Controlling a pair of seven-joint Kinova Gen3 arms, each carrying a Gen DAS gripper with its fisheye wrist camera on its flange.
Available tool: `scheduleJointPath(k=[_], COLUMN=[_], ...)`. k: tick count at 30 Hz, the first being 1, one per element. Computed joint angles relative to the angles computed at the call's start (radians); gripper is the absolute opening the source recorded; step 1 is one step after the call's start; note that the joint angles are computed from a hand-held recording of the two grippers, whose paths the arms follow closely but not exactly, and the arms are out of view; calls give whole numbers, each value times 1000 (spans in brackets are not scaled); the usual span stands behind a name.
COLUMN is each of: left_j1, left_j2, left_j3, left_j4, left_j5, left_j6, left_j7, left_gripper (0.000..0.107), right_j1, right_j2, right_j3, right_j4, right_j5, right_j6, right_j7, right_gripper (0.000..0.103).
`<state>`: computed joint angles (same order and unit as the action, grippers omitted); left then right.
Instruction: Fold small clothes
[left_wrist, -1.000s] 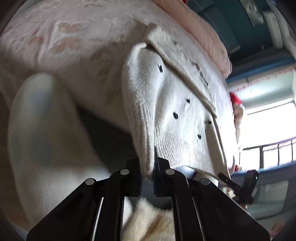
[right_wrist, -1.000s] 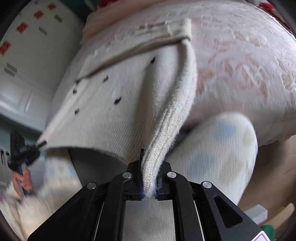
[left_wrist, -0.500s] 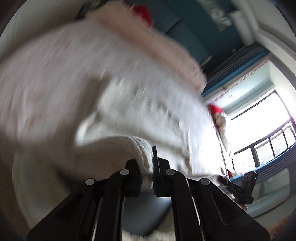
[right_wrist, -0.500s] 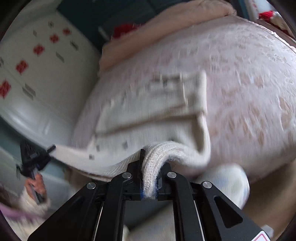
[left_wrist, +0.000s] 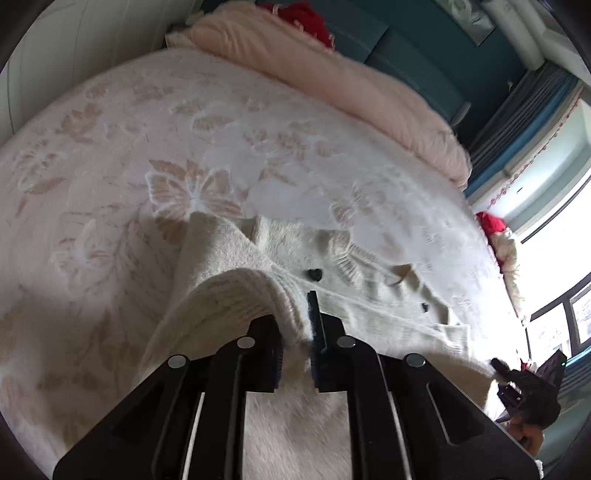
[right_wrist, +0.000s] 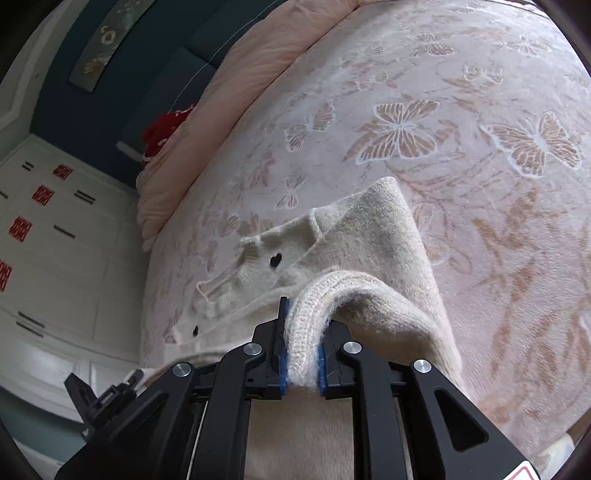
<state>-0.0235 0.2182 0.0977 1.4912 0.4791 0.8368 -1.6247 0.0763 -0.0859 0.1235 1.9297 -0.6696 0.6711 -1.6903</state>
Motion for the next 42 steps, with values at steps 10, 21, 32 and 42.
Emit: scheduleJointPath(k=[10, 21, 32, 42], left_j1=[-37, -54, -8, -71], left_j2=[-130, -74, 69, -9], left_j3=[-87, -44, -8, -16], left_j4=[148, 125, -27, -99], left_j5=[103, 58, -67, 120], left_j6=[-168, -29, 91, 36], left_j7=[73, -29, -50, -120], left_gripper=[88, 88, 7, 6], right_j1=[353, -21, -91, -110], right_j2=[-175, -115, 107, -63], right_j3=[-346, -135, -120, -66], right_j4=[99, 53, -117, -172], right_j5=[218, 548, 623, 572], right_j6=[-209, -43, 106, -33], right_j7=[-202, -337, -285, -262], right_gripper=[72, 73, 8, 7])
